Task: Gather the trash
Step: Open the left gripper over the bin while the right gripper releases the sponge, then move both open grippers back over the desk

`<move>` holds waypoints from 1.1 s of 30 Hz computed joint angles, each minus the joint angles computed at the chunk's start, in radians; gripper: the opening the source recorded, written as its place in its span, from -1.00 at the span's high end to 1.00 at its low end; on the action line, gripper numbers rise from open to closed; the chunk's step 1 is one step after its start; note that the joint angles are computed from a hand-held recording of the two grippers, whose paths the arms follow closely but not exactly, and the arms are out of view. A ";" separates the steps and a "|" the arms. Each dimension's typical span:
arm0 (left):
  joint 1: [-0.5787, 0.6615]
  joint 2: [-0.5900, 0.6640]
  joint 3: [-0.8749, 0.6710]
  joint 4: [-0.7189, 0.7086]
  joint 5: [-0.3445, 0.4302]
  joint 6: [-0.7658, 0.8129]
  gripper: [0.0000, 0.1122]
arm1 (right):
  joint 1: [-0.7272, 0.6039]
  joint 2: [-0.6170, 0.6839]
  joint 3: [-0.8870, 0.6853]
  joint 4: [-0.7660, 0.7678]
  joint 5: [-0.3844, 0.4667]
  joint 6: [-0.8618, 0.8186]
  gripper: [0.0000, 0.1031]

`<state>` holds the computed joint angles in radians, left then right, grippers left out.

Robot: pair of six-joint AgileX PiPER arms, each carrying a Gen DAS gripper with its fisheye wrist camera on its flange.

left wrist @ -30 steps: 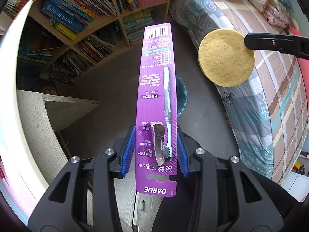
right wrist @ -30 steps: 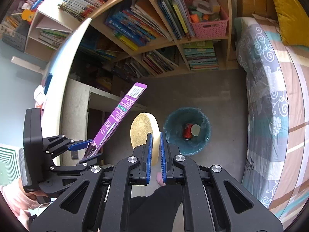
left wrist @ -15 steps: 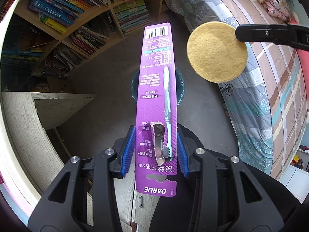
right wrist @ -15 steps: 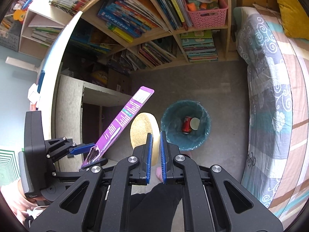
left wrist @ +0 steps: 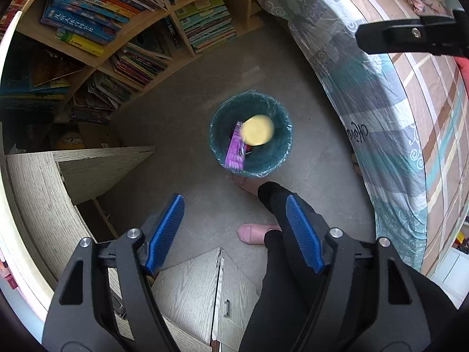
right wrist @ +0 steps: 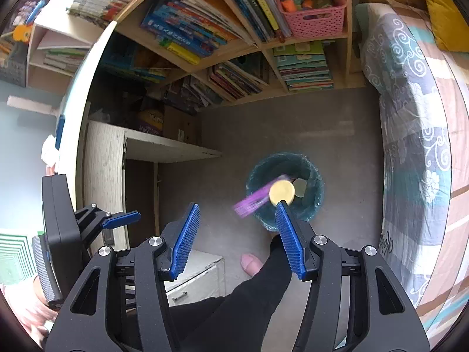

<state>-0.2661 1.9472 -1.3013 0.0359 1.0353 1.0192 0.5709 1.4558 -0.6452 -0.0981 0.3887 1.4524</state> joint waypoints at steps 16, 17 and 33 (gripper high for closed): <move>0.024 0.007 -0.059 -0.038 0.028 0.004 -0.32 | -0.027 -0.028 0.001 0.009 0.035 -0.022 -0.24; 0.027 0.005 -0.060 -0.042 0.030 0.008 -0.36 | -0.026 -0.027 -0.002 0.007 0.037 -0.020 -0.26; 0.197 -0.032 -0.230 -0.170 0.136 0.054 -0.65 | -0.083 0.056 -0.256 0.069 0.159 -0.289 -0.74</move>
